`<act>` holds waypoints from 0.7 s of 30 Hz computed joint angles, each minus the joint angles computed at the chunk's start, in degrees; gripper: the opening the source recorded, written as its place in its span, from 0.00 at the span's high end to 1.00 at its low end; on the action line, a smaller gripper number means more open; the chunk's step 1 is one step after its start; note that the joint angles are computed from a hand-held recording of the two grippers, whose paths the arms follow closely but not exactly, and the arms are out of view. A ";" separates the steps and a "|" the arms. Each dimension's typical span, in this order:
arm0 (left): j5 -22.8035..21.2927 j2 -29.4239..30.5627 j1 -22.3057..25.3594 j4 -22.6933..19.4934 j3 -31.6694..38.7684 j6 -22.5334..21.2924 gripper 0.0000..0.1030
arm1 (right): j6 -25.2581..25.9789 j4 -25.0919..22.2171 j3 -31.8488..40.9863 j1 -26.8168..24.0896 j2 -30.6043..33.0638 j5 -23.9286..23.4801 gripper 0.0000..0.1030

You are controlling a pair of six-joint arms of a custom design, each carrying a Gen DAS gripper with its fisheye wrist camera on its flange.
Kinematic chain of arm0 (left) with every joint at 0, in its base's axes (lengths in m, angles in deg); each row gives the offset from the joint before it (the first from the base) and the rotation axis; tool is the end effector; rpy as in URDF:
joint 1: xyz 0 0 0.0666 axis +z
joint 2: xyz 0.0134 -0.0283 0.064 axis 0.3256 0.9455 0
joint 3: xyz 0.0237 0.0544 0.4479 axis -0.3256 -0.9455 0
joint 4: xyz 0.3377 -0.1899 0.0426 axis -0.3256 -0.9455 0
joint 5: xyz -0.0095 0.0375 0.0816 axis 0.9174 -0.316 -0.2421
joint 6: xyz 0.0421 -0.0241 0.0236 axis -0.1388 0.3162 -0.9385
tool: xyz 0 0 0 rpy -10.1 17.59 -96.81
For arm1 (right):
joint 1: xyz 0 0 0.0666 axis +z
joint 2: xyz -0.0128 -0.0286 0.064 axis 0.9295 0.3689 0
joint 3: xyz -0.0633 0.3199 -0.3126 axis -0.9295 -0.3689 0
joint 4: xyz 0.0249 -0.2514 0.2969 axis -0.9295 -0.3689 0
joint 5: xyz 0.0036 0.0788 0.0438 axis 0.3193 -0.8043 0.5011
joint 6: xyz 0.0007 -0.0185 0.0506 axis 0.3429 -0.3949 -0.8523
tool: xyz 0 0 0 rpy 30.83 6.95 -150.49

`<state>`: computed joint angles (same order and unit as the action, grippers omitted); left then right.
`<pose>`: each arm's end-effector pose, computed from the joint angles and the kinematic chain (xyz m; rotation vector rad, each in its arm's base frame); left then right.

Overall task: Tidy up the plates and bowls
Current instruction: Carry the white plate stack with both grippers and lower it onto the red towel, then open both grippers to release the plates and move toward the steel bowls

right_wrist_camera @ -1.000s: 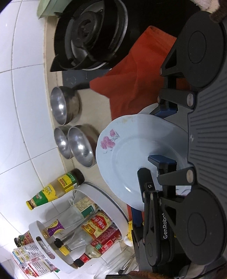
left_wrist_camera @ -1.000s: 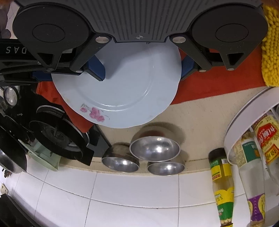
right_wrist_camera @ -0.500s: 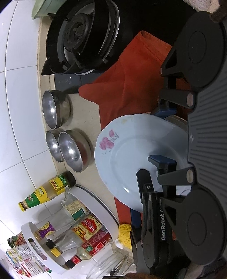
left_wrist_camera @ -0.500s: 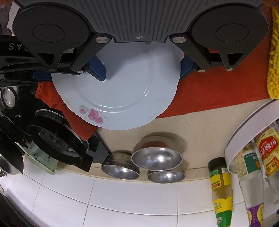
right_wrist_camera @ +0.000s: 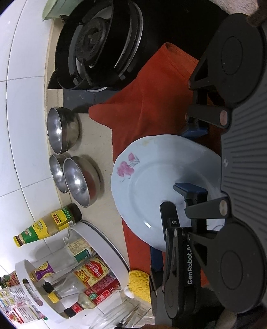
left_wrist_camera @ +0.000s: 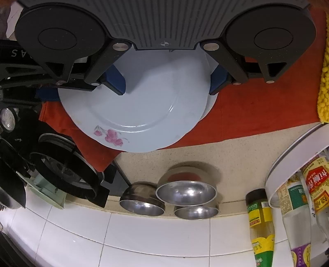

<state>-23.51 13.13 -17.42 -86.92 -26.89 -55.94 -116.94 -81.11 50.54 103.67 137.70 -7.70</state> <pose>0.4182 -0.3025 0.2683 0.3169 2.4394 -0.2338 0.3520 0.2471 0.2681 -0.0916 2.4654 0.4689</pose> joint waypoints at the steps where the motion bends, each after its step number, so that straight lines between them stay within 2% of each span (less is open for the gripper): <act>1: -0.02 -0.12 0.04 -0.17 -0.05 -0.12 0.15 | 0.74 -0.01 0.05 0.13 -0.02 0.41 0.58; 4: 0.47 -0.88 0.66 0.68 -0.78 0.40 0.15 | 4.97 -0.51 0.42 1.61 -0.05 3.86 0.57; 7: -0.81 -1.49 0.51 1.64 -0.75 -0.26 0.14 | 8.86 0.01 0.17 2.18 -0.38 5.05 0.56; 13: -2.77 -1.74 0.16 1.75 0.00 -1.33 0.13 | 9.42 3.04 -0.85 0.95 -1.77 7.78 0.56; 21: -3.95 -1.26 1.94 -0.57 2.23 -2.93 0.11 | 8.46 4.17 0.71 -0.56 0.16 4.07 0.56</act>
<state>-27.45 11.87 -15.47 -87.50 -24.66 -58.87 -108.48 -76.94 51.25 103.12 137.86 -3.64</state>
